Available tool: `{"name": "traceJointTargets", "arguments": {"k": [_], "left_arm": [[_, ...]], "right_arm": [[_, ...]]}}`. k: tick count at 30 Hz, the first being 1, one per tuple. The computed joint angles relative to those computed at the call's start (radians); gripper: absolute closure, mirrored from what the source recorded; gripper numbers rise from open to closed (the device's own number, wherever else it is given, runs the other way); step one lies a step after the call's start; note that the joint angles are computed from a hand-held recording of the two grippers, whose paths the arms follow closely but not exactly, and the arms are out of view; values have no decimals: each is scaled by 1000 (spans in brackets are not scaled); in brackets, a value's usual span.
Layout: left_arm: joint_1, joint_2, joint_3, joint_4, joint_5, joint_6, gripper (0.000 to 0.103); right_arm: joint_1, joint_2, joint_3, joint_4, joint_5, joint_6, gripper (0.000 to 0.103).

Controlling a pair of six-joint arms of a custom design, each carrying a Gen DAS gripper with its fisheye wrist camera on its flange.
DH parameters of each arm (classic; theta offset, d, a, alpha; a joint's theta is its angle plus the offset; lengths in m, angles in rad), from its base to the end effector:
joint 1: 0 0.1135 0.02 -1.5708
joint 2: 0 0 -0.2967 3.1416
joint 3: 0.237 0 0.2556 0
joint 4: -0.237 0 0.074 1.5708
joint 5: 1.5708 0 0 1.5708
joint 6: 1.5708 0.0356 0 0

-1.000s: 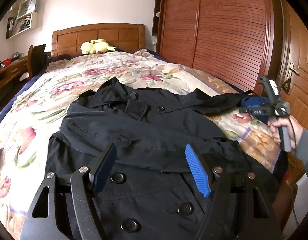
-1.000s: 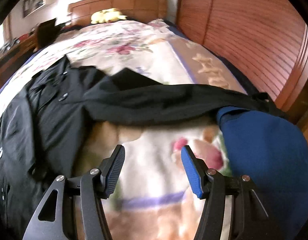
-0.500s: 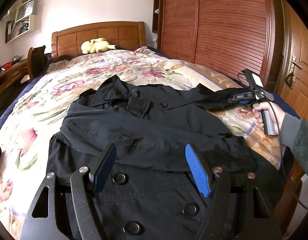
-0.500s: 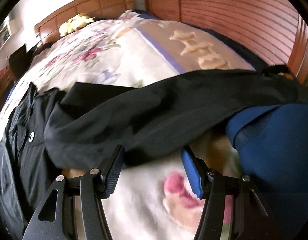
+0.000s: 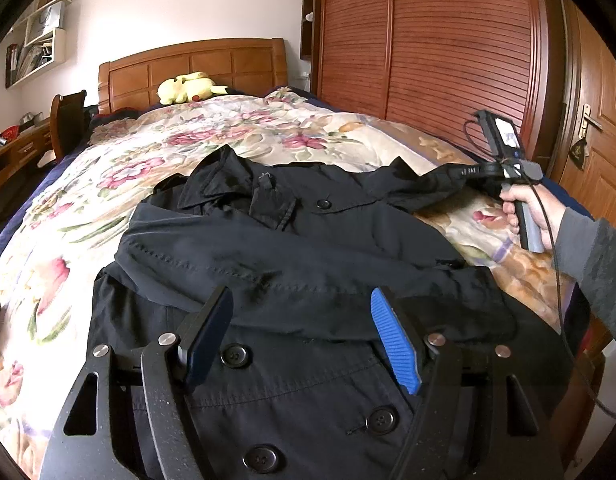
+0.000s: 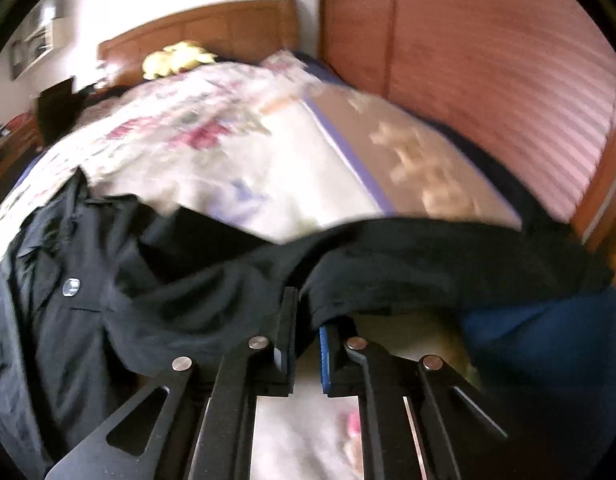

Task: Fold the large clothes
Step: 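Reach the right tool to the other sleeve by the blue pillow and grasp, then lift the sleeve with the right tool and lay it across the coat front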

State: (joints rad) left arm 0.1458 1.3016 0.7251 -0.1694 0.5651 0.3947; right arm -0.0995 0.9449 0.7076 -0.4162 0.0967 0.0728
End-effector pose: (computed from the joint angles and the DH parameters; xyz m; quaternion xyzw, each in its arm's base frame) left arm 0.2586 0.0187 0.2438 0.2201 0.8591 -0.1434 0.4392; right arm 0.1874 -0.0222 0.2873 0.0984 0.8904 -0.0492 0.4416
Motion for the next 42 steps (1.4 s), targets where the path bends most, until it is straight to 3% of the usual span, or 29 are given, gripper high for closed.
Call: {"name": "traceJointTargets", "arguments": {"k": [4, 7, 11, 15, 19, 30, 34, 38, 42], "left_arm": [[1, -4, -6, 6, 1, -1, 31], [-1, -5, -11, 13, -3, -2, 31], [5, -10, -13, 14, 0, -3, 31], [21, -21, -13, 6, 13, 0, 31], [46, -27, -8, -7, 31, 9, 31], [93, -33, 4, -30, 70, 27, 31], [93, -31, 4, -28, 69, 27, 30], [95, -30, 5, -30, 71, 29, 30], [95, -28, 9, -34, 71, 33, 30]], "right_arm": [[201, -87, 42, -65, 100, 42, 95], [427, -132, 75, -107, 233, 91, 95], [779, -123, 113, -148, 426, 183, 95], [1012, -79, 121, -176, 512, 283, 95], [1093, -34, 91, -185, 507, 358, 94], [1041, 65, 76, -186, 421, 388, 94], [1067, 75, 114, -233, 435, 414, 84], [1144, 41, 145, -313, 472, 465, 61], [1232, 3, 173, -390, 537, 482, 55]]}}
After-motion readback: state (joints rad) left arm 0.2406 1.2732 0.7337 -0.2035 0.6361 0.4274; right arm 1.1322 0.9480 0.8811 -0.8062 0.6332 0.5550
